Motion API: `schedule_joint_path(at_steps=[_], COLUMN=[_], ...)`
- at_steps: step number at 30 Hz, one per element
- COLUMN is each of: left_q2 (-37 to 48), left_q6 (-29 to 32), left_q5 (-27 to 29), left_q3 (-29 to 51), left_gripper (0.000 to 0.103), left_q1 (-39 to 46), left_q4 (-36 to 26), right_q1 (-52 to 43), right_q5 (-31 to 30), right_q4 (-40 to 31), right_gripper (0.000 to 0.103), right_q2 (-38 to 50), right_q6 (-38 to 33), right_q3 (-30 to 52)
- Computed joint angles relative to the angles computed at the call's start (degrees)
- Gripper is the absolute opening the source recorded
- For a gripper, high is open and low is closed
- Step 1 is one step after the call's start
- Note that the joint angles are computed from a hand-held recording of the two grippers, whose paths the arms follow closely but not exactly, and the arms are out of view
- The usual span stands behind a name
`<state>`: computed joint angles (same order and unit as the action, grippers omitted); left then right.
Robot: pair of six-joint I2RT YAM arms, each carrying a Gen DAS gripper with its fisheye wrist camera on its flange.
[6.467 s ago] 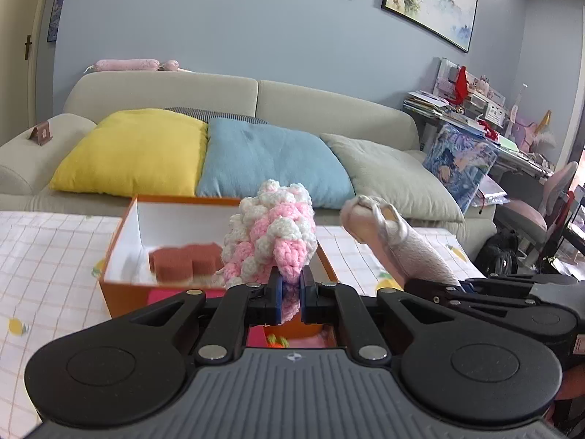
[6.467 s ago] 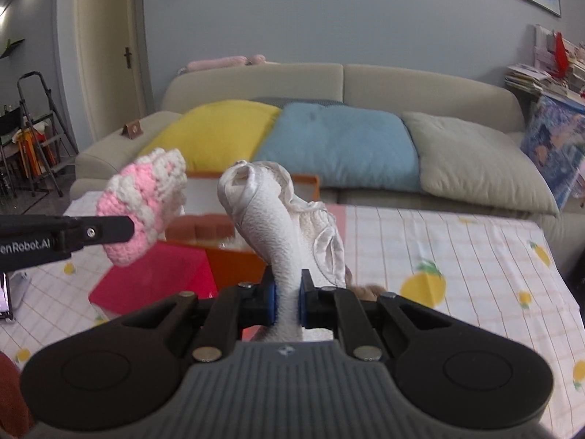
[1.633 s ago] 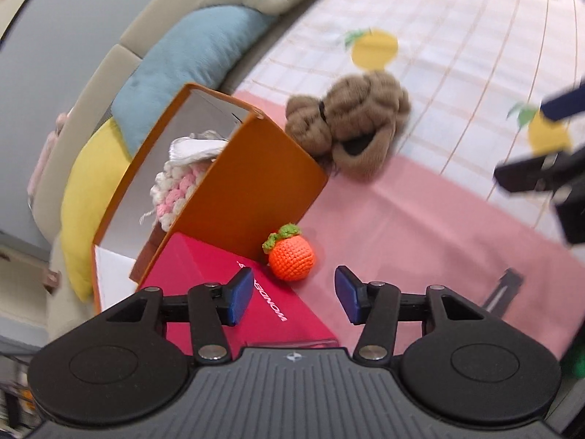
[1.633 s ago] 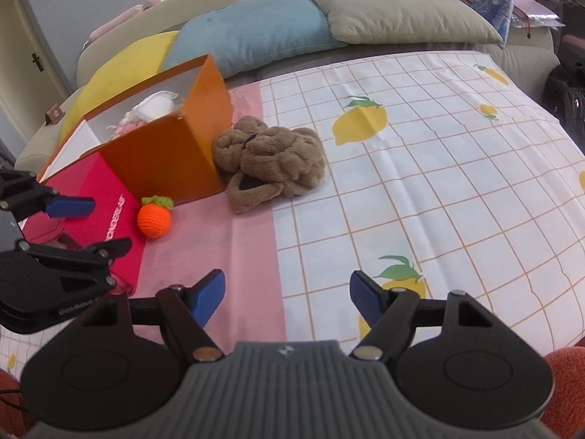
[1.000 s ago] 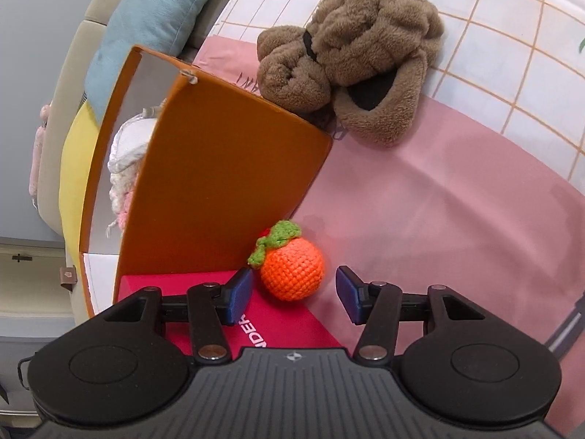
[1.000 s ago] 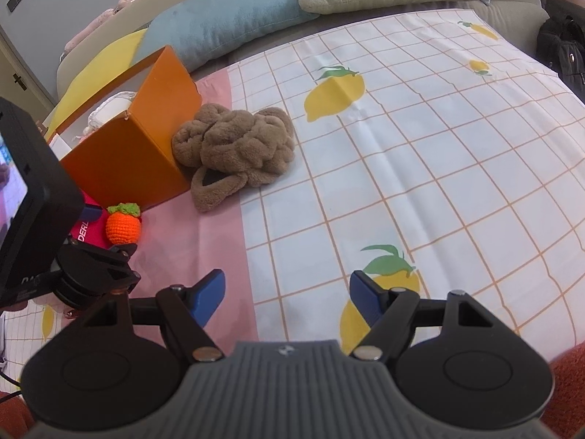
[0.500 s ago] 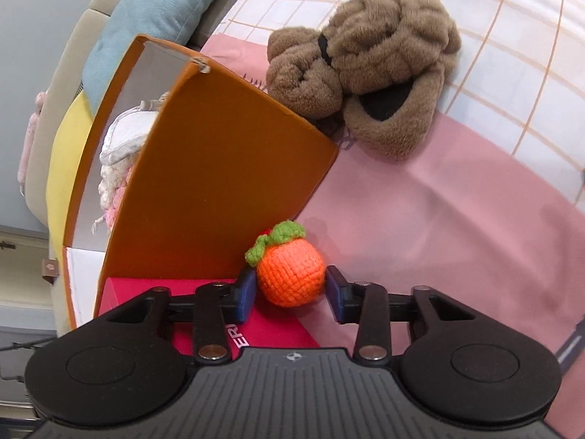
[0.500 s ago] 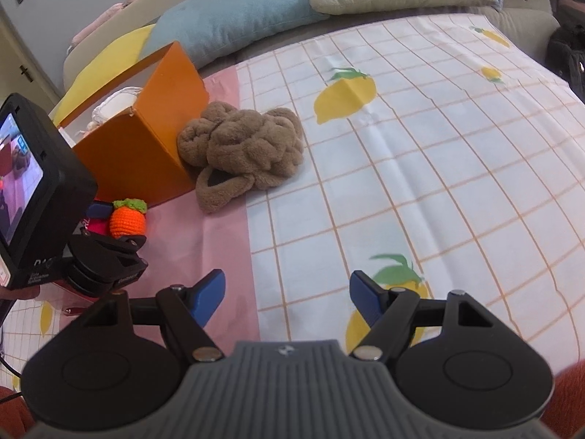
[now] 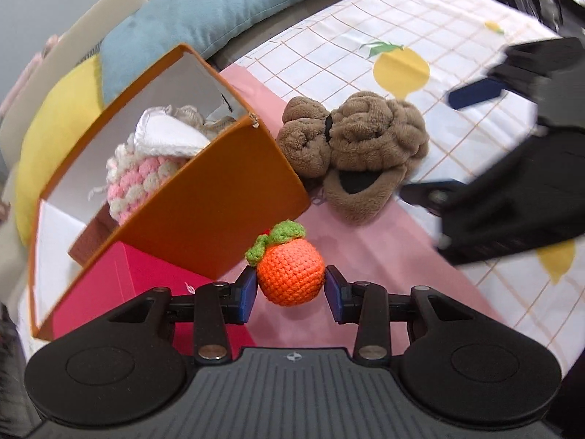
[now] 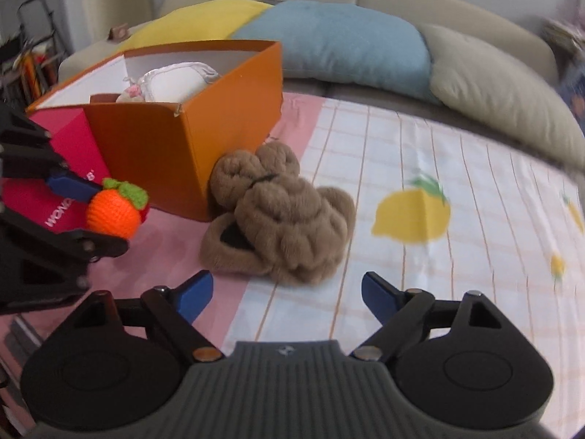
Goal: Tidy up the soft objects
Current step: 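Grasp the brown plush with the right tool while the left tool holds the tangerine, then carry the tangerine and brown plush with both tools over the orange box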
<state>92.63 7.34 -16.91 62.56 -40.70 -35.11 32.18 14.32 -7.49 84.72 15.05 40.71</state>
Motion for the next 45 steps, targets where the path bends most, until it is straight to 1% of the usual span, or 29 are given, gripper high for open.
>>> schedule_joint_path(at_steps=[2,5,6,7,8,9,11,12,13,17,19,21,24,29,35,37,40,43,45], left_q2=[-0.4,-1.1,-1.4,-1.6,-1.9,-2.2,-3.0,-3.4,-3.7,-5.4,-6.7,-8.5,-11.8,-18.6,-27.5,-29.5,-30.3,-29.3,-27.5], left_q6=[-0.7,-0.8,-0.9,-1.0,-1.0,-1.1,-1.4,-1.4,-1.5,-2.1,-2.2,-2.2,-2.7,-4.2,-5.1,-4.3,-2.6,0.4,2.9], left_q5=[0.3,1.1,1.6,1.8,2.0,2.2,2.7,2.9,3.0,3.3,3.7,4.0,4.7,8.3,12.5,14.8,19.7,24.2,27.7], left_q3=[-0.5,-0.9,-1.1,-1.3,-1.5,-1.6,-2.1,-2.2,-2.4,-3.0,-3.4,-4.0,-5.2,-7.3,-8.8,-8.4,-6.4,-3.7,-1.3], left_gripper=[0.045,0.045,0.045,0.045,0.045,0.045,0.045,0.045,0.045,0.045,0.045,0.045,0.045,0.045,0.045,0.045,0.045,0.045,0.045], left_q1=[-0.2,0.0,0.1,0.2,0.3,0.4,0.4,0.6,0.7,1.0,1.0,1.1,1.1,3.0,8.6,12.2,19.3,26.7,31.6], left_q4=[0.0,-0.2,-0.3,-0.3,-0.2,-0.3,-0.4,-0.4,-0.3,-0.4,-0.6,-0.7,-0.9,-1.8,-2.7,-3.3,-4.5,-5.2,-5.6], right_q1=[-1.9,-4.6,-5.4,-5.9,-6.1,-5.9,-5.3,-4.9,-4.3,-3.5,-3.3,-2.8,-1.4,3.2,10.6,11.7,12.2,11.5,10.6], right_q5=[-1.7,-4.4,-5.7,-6.6,-7.0,-6.9,-6.2,-5.4,-4.5,-3.4,-2.9,-2.4,-0.7,3.2,9.8,10.4,9.3,7.2,5.3], right_q4=[1.5,2.0,1.7,1.3,0.6,0.2,0.7,0.5,0.0,-2.2,-3.6,-5.1,-7.5,-12.0,-19.9,-22.1,-24.3,-25.2,-25.6], right_gripper=[0.087,0.086,0.083,0.077,0.075,0.070,0.068,0.065,0.060,0.048,0.041,0.037,0.036,0.036,0.036,0.036,0.037,0.037,0.037], right_q2=[2.6,6.7,8.0,9.3,10.4,11.4,11.9,12.1,12.1,12.3,12.1,11.3,9.2,1.0,-8.8,-10.8,-11.4,-9.6,-6.8], right_q6=[-4.0,-7.2,-7.7,-8.1,-8.2,-8.1,-7.7,-7.4,-6.9,-5.6,-4.3,-2.4,0.9,8.8,15.2,15.6,15.4,14.6,13.6], right_q3=[1.8,5.0,6.1,7.1,8.0,8.7,8.6,8.8,9.0,10.1,10.8,11.1,10.9,8.2,8.6,10.7,15.3,20.8,25.3])
